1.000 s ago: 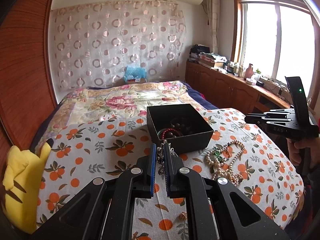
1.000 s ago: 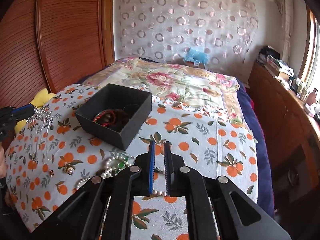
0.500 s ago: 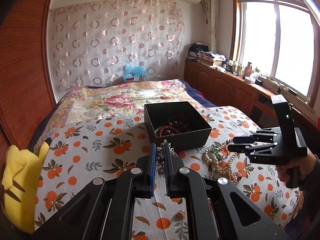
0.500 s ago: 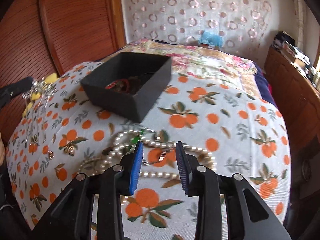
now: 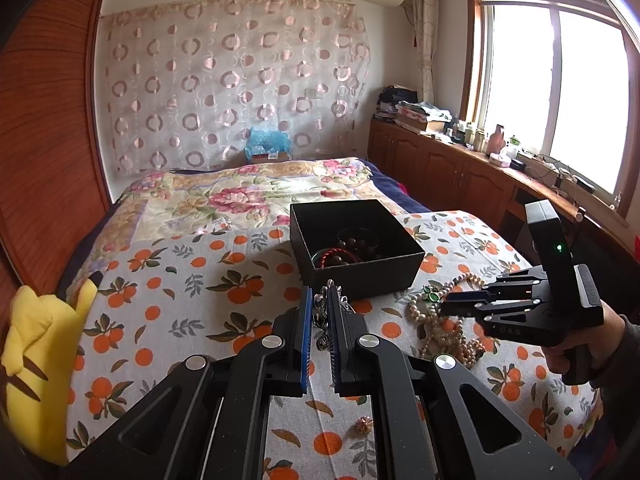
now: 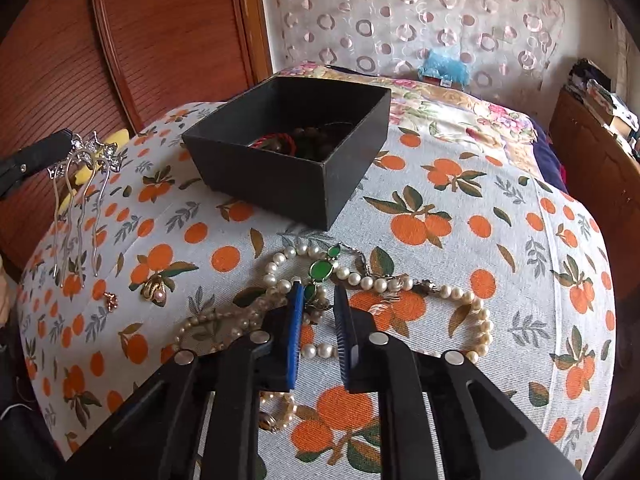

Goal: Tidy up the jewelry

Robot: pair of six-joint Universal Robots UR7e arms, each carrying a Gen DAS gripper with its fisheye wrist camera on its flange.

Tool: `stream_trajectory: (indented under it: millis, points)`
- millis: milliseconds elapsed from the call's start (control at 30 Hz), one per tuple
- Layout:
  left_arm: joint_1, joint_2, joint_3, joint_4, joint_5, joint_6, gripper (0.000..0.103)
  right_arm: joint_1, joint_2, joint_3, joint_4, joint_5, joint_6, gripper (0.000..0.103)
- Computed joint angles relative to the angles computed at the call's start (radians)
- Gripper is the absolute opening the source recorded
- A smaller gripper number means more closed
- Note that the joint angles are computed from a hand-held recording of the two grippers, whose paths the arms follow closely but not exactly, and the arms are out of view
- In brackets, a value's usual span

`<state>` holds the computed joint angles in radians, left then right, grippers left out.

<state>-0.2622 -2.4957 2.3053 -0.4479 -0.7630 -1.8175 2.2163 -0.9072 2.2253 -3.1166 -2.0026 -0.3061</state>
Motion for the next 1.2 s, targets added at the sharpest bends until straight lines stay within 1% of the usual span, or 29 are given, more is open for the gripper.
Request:
stream_trajectory:
  millis: [200, 300, 433, 500, 533, 567, 600, 633, 767, 833, 900, 967, 1000, 1033, 1100, 1200]
  points:
    - [0.000, 0.000, -0.003, 0.004, 0.001, 0.001, 0.007, 0.003, -0.058, 0.028, -0.056, -0.028, -0.026, 0.000]
    - [-0.002, -0.002, -0.001, 0.001, 0.001, 0.003, 0.007, -0.005, -0.088, 0.028, -0.050, -0.023, -0.026, 0.000]
    - [-0.022, -0.022, 0.010, 0.015, -0.017, -0.009, 0.007, -0.015, -0.089, 0.026, -0.038, 0.009, -0.023, 0.001]
    - [-0.028, -0.028, 0.015, 0.017, -0.024, -0.011, 0.007, -0.011, -0.065, 0.022, -0.051, 0.014, -0.023, 0.002]
    - [-0.024, -0.027, 0.016, 0.012, -0.022, -0.006, 0.007, -0.008, -0.054, 0.021, -0.055, 0.016, -0.020, 0.012]
    - [-0.017, -0.023, 0.015, 0.005, -0.016, -0.002, 0.007, -0.008, -0.043, 0.019, -0.053, 0.028, -0.018, 0.020]
    - [-0.024, -0.026, 0.017, 0.010, -0.022, -0.007, 0.007, -0.009, -0.033, 0.016, -0.053, 0.037, -0.013, 0.033]
    - [-0.024, -0.026, 0.017, 0.011, -0.022, -0.009, 0.007, -0.009, -0.024, 0.014, -0.052, 0.042, -0.008, 0.035]
    - [-0.014, -0.018, 0.016, 0.000, -0.012, -0.004, 0.007, -0.009, 0.009, -0.007, -0.029, 0.030, 0.022, 0.035]
    - [-0.016, -0.021, 0.018, 0.002, -0.014, -0.007, 0.007, -0.017, 0.010, -0.015, -0.007, 0.034, 0.050, 0.025]
    - [-0.018, -0.022, 0.022, -0.001, -0.016, -0.007, 0.007, -0.020, 0.018, -0.019, 0.002, 0.018, 0.064, 0.024]
    - [-0.016, -0.021, 0.017, 0.002, -0.014, -0.005, 0.007, -0.020, 0.023, -0.019, -0.002, 0.008, 0.063, 0.019]
    - [-0.018, -0.023, 0.020, 0.001, -0.016, -0.007, 0.007, -0.019, 0.023, -0.020, 0.000, 0.003, 0.067, 0.016]
    - [-0.017, -0.022, 0.020, 0.001, -0.016, -0.007, 0.007, -0.017, 0.023, -0.020, 0.001, -0.002, 0.069, 0.009]
    - [-0.021, -0.021, 0.019, 0.005, -0.019, -0.012, 0.007, -0.013, 0.017, -0.017, -0.013, -0.016, 0.056, 0.008]
    - [-0.015, -0.020, 0.017, 0.001, -0.014, -0.007, 0.007, -0.011, -0.009, -0.004, -0.036, -0.014, 0.046, 0.008]
